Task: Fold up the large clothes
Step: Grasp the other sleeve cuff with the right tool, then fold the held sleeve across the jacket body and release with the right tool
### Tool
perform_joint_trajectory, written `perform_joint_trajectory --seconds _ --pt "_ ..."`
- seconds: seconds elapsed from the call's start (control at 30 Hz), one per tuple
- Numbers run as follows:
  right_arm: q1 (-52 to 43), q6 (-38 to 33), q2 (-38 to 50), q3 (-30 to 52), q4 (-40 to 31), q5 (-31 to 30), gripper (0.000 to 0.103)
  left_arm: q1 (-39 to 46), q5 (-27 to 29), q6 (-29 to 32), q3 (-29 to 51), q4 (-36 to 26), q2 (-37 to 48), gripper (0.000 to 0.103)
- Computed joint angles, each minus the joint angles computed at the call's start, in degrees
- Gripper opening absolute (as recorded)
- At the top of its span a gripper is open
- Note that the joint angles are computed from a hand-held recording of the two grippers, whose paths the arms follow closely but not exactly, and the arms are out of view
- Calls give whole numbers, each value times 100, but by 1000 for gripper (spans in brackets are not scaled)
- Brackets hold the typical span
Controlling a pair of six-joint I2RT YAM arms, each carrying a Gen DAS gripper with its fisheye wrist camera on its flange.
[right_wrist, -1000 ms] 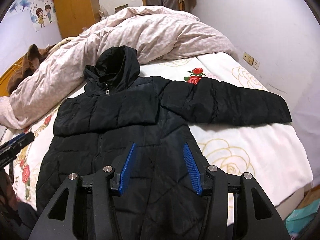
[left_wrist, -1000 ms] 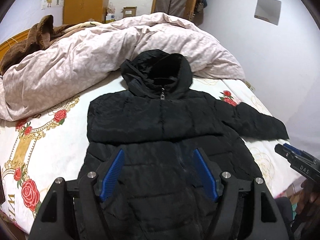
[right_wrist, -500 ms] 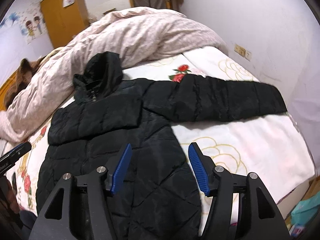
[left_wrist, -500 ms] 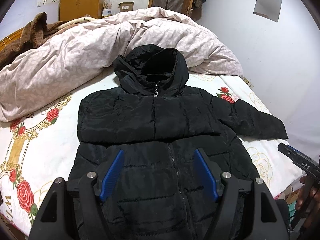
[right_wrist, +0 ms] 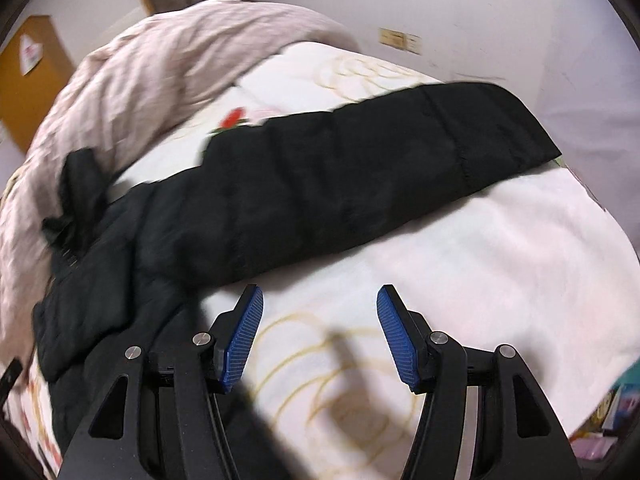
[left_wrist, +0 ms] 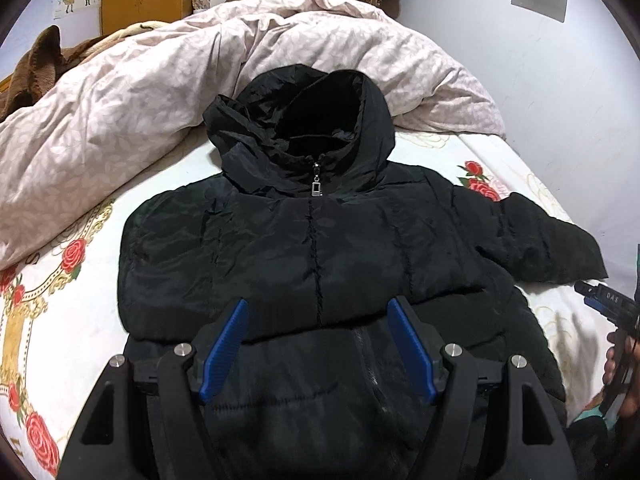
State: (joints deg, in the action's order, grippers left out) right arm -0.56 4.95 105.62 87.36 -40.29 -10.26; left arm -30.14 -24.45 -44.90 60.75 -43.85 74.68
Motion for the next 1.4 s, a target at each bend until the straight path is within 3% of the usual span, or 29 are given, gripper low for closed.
perform_joint_trajectory --seconds 0.27,0.6,0.67,0.7,0.77,0.8,0.9,1.17,1.4 --pt "-350 482 1456 1307 -59 -7 60 708 368 492 -260 679 445 74" --pt "-504 939 2163 2191 118 -32 60 1004 610 524 -592 1068 638 74" --pt "-456 961 2261 2351 126 82 49 997 603 505 -618 1065 633 74" --pt "-421 944 2324 2469 100 166 31 994 602 495 -614 1048 633 74" --pt "-391 910 2397 2685 -39 178 21 987 592 473 -612 988 594 74" --pt "-375 843 2343 2696 -67 232 16 987 582 468 -612 963 566 74" --pt "-283 687 2067 2629 -76 296 13 962 518 433 -585 819 432 74" --pt "252 234 743 2185 44 298 13 740 289 186 -511 296 -223 74" --pt "1194 -237 337 2481 -316 282 13 642 111 -51 -522 -120 -775 74"
